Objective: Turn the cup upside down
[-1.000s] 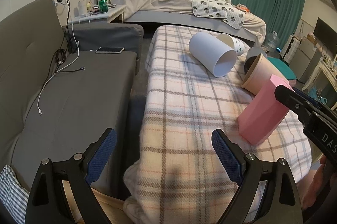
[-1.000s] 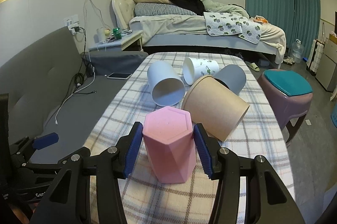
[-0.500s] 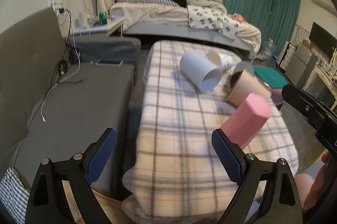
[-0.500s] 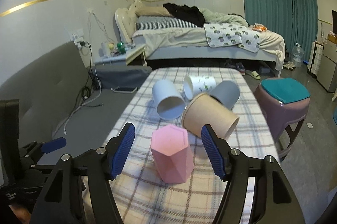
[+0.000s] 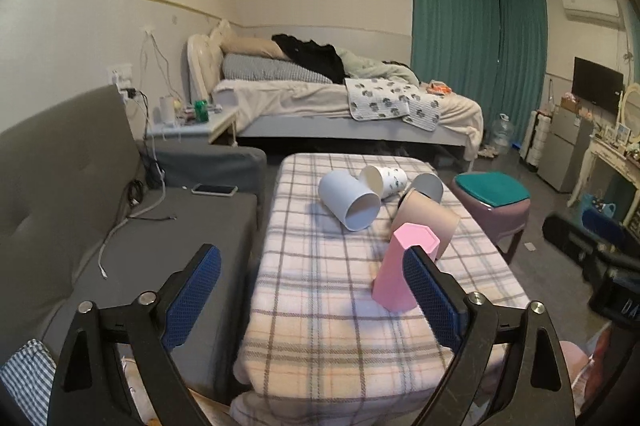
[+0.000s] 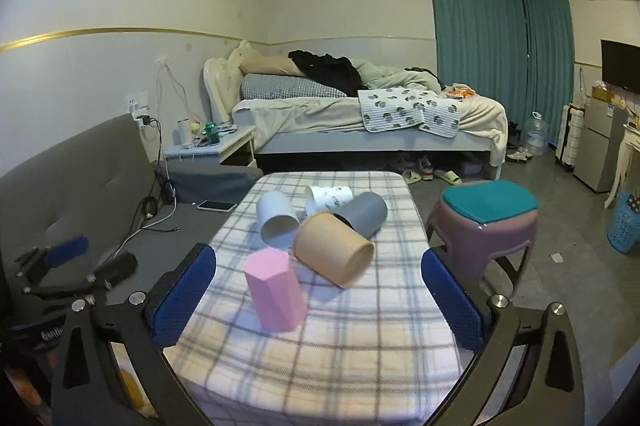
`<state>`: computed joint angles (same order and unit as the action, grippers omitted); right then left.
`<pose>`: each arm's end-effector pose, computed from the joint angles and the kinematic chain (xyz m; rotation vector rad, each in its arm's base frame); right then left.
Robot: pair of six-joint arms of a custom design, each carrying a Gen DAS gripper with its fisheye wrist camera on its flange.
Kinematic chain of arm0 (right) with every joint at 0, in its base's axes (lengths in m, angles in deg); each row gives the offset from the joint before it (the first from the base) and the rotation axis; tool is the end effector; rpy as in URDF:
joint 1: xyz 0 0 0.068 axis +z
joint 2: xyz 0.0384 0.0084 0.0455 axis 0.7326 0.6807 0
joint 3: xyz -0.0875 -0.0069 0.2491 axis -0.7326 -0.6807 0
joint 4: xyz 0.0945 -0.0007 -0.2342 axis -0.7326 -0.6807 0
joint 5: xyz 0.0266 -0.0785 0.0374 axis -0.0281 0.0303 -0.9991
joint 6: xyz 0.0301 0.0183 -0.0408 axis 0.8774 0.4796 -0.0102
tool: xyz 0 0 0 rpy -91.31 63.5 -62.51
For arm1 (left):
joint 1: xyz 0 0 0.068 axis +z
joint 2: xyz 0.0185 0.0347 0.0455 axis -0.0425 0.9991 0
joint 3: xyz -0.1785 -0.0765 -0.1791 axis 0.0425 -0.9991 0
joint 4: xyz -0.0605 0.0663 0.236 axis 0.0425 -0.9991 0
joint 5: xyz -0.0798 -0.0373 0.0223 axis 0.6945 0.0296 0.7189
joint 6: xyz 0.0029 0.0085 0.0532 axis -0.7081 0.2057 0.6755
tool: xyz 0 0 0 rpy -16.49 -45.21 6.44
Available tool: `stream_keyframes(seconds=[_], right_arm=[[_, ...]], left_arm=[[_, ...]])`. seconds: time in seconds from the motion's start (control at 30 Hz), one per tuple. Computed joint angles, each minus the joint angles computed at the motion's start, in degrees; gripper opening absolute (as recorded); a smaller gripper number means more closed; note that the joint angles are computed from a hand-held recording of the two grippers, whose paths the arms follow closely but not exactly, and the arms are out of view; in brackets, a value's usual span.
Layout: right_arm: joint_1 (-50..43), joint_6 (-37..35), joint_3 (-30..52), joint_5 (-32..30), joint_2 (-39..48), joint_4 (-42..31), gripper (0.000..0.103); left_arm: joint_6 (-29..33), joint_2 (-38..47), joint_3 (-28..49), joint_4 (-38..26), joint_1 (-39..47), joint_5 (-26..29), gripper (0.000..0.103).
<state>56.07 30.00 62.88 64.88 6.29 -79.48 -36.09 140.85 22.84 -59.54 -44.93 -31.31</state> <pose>0.3179 0.0568 0.2458 -0.2573 1.9998 0.3040 0.2804 -0.2228 0.2412 -0.2112 2.0506 0.1029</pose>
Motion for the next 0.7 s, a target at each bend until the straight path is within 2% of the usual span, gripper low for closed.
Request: stream_keyframes(seconds=[0.1,0.23,0.37,0.7], right_arm=[[-0.9,-0.2,-2.7,0.9,0.1,1.8,0.103],[-1.2,-0.3,-6.2,2.6,2.3,7.4,0.103],[-1.3,-0.7,-4.8,2.7,5.8,6.5,0.103],[-0.4,-1.0,-4.8,3.2,6.7,6.9,0.103]], left_arm=[[0.9,1.1,-0.7,2.0,-1.1,-2.8,0.101],[-1.1,2.2,-1.6,2.3,-0.8,-1.7,0.101],[-2.2,3.7,-1.4,1.1,-0.9,-1.7,0.101],[-2.1,3.6,-2.3,2.3,-1.5,-1.6,0.101]])
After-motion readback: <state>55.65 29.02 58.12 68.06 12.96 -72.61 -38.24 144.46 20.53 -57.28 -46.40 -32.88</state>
